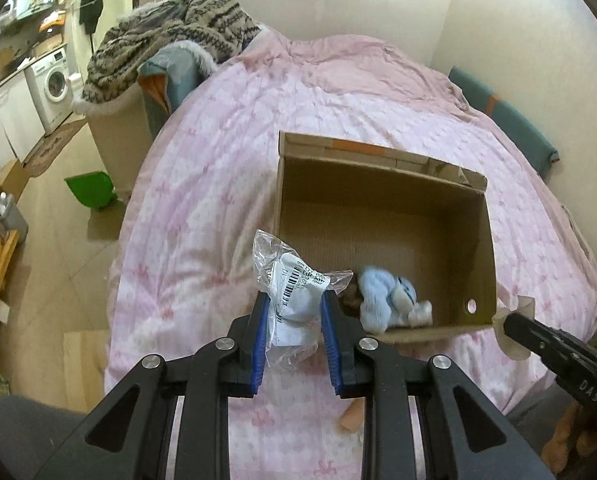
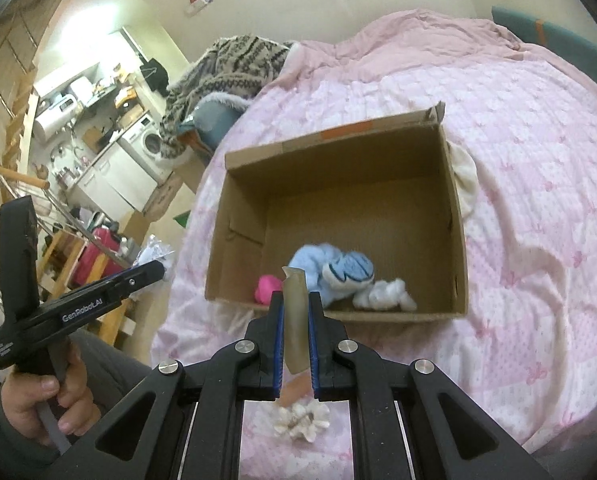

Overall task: Organize soft objects
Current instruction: 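Carry the tan item and plastic bag over the box and lower them inside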

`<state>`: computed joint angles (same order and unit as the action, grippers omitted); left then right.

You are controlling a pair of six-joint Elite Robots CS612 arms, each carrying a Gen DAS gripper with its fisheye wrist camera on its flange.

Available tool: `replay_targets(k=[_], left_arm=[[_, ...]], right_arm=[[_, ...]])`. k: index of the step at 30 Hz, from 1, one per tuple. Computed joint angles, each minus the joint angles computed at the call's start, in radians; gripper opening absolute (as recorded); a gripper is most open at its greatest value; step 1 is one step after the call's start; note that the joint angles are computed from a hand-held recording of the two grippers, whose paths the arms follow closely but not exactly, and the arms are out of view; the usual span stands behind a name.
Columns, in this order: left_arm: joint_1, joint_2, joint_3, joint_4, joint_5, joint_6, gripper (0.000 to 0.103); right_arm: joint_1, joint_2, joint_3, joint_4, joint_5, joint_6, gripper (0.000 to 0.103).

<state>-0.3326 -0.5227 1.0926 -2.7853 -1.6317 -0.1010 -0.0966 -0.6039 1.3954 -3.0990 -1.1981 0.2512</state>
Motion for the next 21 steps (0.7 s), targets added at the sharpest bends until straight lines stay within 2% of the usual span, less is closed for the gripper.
replay_targets(k=[6, 12, 17, 21], left_arm=[[-0.005, 0.042, -0.077, 0.044, 0.005, 0.022, 0.022], [-0.013, 0.097, -0.173, 0.097, 0.015, 0.055, 0.023], [-0.019, 0.14, -0.223, 0.088, 0.015, 0.089, 0.023], [-0.016, 0.173, -0.268, 0.187, -0.003, 0.046, 0.023]], right_arm=[[-0.005, 0.018, -0.049, 0.036, -0.018, -0.002, 0.011], [-0.015, 0.066, -0.119, 0.08, -0.039, 0.014, 0.011], [-0.02, 0.092, -0.139, 0.099, -0.054, 0.04, 0.012], [-0.024, 0.103, -0.15, 0.137, -0.045, 0.061, 0.012]])
